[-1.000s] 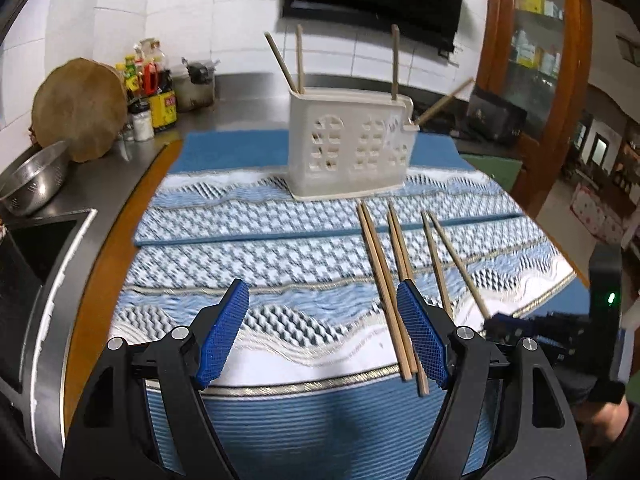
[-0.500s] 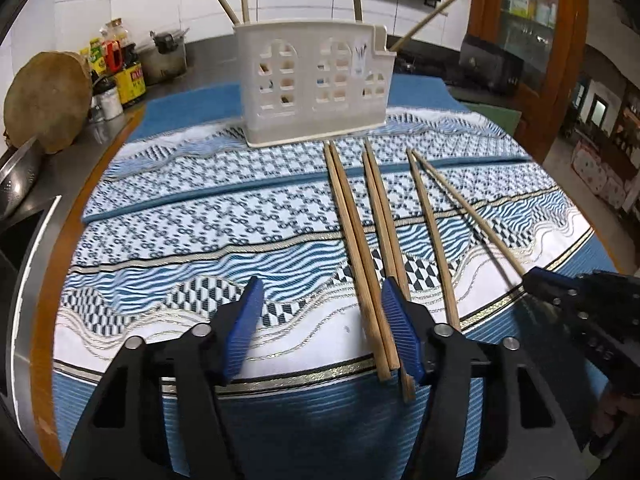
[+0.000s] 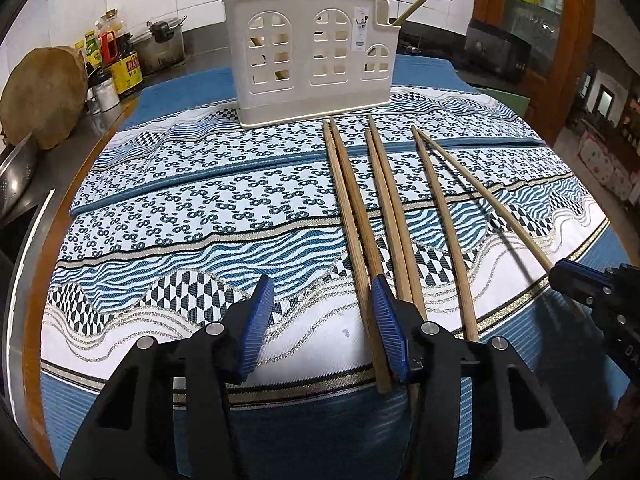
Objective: Organize utensils
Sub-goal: 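Close the right gripper on a chopstick while the left gripper approaches another, then close the left gripper on a wooden chopstick while the right gripper holds its chopstick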
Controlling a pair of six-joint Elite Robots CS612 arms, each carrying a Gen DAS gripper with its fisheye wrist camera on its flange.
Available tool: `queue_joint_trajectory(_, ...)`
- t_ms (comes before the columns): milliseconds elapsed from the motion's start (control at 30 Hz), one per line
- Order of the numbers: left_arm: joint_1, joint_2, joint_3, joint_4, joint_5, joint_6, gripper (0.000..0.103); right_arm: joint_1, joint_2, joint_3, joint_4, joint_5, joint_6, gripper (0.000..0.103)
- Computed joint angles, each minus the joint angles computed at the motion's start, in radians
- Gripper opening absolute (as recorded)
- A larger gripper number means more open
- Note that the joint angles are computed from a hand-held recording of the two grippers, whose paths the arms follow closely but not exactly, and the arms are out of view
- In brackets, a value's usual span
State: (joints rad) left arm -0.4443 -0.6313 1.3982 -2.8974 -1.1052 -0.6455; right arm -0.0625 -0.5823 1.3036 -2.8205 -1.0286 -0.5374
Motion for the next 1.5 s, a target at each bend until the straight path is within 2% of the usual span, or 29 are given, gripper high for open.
queue_joint_trajectory(133, -0.003, 0.000, -0.005, 0.025, 0.034, -0.008, 0.045, -0.002, -0.003, 0.005, -0.007, 0.002, -0.006, 0.008)
queue_joint_trajectory(433, -0.008, 0.012, -0.021, 0.018, 0.004, -0.003, 0.020, -0.004, 0.000, 0.001, 0.005, 0.006, -0.003, 0.008)
queue_joint_trajectory(633, 0.000, 0.011, -0.024, 0.024, -0.010, -0.029, 0.012, -0.004, 0.001, -0.001, 0.015, 0.010, -0.007, 0.008)
queue_joint_trajectory(800, -0.002, 0.013, -0.033, 0.048, 0.003, -0.034, 0.012, -0.005, 0.002, -0.003, 0.023, 0.010, -0.008, 0.008)
queue_joint_trajectory(1000, 0.005, 0.010, -0.031, 0.044, -0.031, -0.051, 0.012, -0.005, 0.001, -0.001, 0.021, 0.013, -0.008, 0.008)
queue_joint_trajectory(1167, 0.003, 0.010, -0.035, 0.055, -0.024, -0.049, 0.012, -0.006, -0.002, 0.002, 0.016, 0.017, -0.006, 0.008)
queue_joint_trajectory(1500, 0.002, 0.017, -0.029, -0.001, -0.057, -0.030, 0.012, -0.009, -0.002, 0.003, 0.018, 0.026, -0.007, 0.008)
